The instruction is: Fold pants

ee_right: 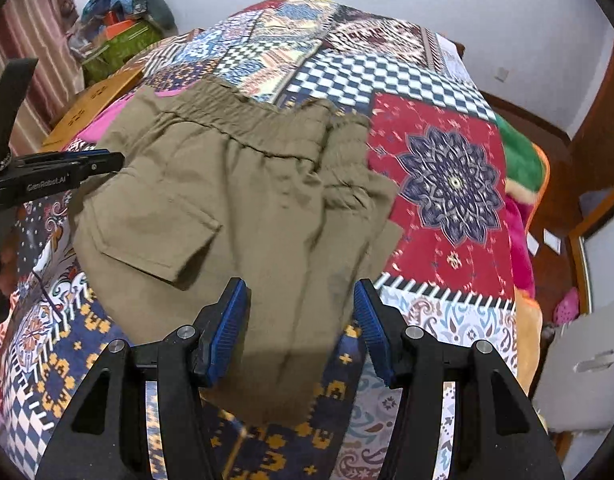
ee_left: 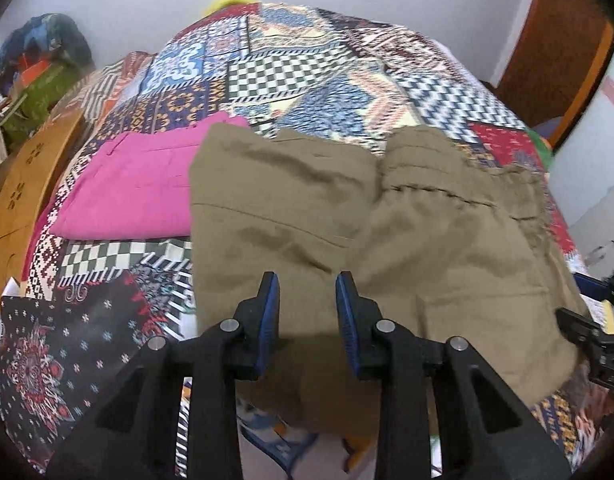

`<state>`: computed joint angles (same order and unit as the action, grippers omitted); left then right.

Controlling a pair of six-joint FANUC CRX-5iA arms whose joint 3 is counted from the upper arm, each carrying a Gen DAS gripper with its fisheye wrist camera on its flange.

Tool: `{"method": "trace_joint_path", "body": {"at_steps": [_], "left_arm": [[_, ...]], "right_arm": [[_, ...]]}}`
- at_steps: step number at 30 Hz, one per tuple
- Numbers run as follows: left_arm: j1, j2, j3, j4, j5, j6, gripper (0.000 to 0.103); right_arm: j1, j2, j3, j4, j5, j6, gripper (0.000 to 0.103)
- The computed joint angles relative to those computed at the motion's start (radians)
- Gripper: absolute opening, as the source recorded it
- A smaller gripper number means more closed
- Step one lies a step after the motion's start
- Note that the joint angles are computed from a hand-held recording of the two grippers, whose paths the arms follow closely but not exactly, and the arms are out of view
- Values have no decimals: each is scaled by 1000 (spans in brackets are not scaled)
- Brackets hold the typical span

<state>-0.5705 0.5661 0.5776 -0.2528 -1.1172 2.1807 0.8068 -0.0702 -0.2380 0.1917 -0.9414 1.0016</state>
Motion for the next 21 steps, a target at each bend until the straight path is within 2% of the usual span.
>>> {"method": "trace_joint_path", "body": {"at_steps": [2, 6, 8, 9, 10, 12, 14, 16, 21], "left_arm": [[11, -2, -8, 19, 8, -6, 30], [5, -45, -21, -43, 0, 21, 32], [25, -98, -81, -20, 41, 33, 47], [32, -119, -104, -20, 53, 42, 58], [37, -147, -131, -31, 64, 57, 63], [46, -174, -157, -36, 59, 60, 63], [62, -193, -189, -11, 67, 56, 66], [78, -210, -230, 26, 93, 53, 75], [120, -214, -329, 185, 180, -21, 75]], "right_arm": [[-11, -3, -2, -19, -2, 3, 52], [2, -18, -9, 16, -19, -36, 53], [2, -35, -15, 32, -24, -61, 55], [1, -46, -18, 36, -24, -71, 55], [-4, -52, -17, 34, -24, -75, 55], [-17, -65, -12, 20, -23, -87, 58], [-36, -71, -1, -15, -15, -91, 61], [-51, -74, 5, -46, 0, -93, 63], [-46, -56, 13, -53, 12, -107, 68]]}}
